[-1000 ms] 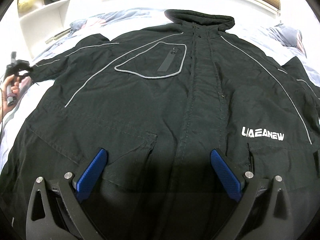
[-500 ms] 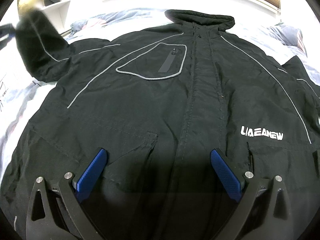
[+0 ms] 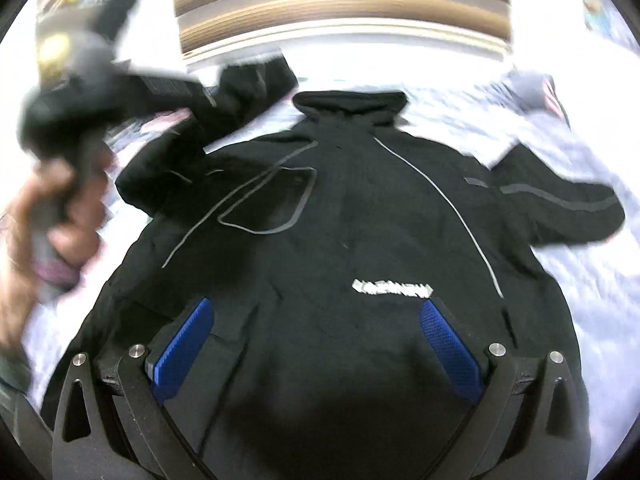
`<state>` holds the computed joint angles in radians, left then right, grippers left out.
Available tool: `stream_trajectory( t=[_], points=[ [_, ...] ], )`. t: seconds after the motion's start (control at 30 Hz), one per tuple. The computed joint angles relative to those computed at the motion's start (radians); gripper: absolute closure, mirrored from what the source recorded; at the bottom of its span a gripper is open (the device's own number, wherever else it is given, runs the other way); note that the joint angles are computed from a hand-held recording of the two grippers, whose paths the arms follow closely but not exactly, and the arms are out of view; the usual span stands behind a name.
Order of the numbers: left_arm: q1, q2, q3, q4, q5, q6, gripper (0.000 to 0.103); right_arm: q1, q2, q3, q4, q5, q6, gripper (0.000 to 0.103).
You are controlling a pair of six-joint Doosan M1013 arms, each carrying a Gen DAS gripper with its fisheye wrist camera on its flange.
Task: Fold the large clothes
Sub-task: 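Carry the held sleeve across the jacket body toward the right tool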
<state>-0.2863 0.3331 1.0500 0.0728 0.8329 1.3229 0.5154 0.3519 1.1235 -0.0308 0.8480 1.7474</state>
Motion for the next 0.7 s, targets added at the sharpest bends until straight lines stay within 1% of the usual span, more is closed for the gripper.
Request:
stream_trajectory(
  t=[0.03,0.13,0.17,0.23,0.3,0.37,0.4,0.43,0.47,0.53,0.6,0.63,0.7],
  points=[
    [-0.006,0.024,-0.013,-0.022,0.025,0.004,0.091,-0.011,-0.008,0.010,0.007,0.010,0.016,0.000],
    [-0.002,0.092,-0.031,-0.127,0.104,0.004,0.091,-0.030,-0.020,0.029,-0.012,0.039,0.055,0.000],
    [0.003,0.103,-0.023,-0.150,0.115,0.001,0.091,-0.036,-0.021,0.033,-0.014,0.048,0.062,0.000],
    [0.013,0.116,0.005,-0.222,0.120,0.006,0.089,-0.048,-0.018,0.036,-0.015,0.069,0.077,0.000],
    [0.017,0.105,0.038,-0.253,0.082,0.002,0.089,-0.061,-0.014,0.032,0.006,0.085,0.079,0.000],
    [0.027,0.098,0.043,-0.303,0.081,0.024,0.085,-0.075,-0.006,0.020,0.049,0.100,0.071,0.000],
    [0.031,0.097,0.037,-0.329,0.095,0.037,0.078,-0.081,0.001,0.006,0.066,0.106,0.063,0.000],
    [0.039,0.089,0.037,-0.375,0.110,0.065,0.068,-0.084,0.010,-0.014,0.082,0.114,0.053,0.000],
    [0.046,0.078,0.050,-0.406,0.107,0.089,0.062,-0.085,0.021,-0.036,0.093,0.122,0.042,0.000],
    [0.053,0.040,0.084,-0.444,0.064,0.130,0.041,-0.084,0.047,-0.091,0.114,0.145,0.019,0.000],
    [0.049,-0.012,0.128,-0.423,0.004,0.145,0.029,-0.082,0.081,-0.154,0.144,0.176,-0.011,0.000],
    [0.050,-0.040,0.154,-0.412,-0.024,0.151,0.028,-0.083,0.110,-0.205,0.177,0.202,-0.036,0.000],
    [0.058,-0.072,0.180,-0.402,-0.049,0.152,0.028,-0.086,0.158,-0.282,0.220,0.238,-0.062,0.000]
  ],
)
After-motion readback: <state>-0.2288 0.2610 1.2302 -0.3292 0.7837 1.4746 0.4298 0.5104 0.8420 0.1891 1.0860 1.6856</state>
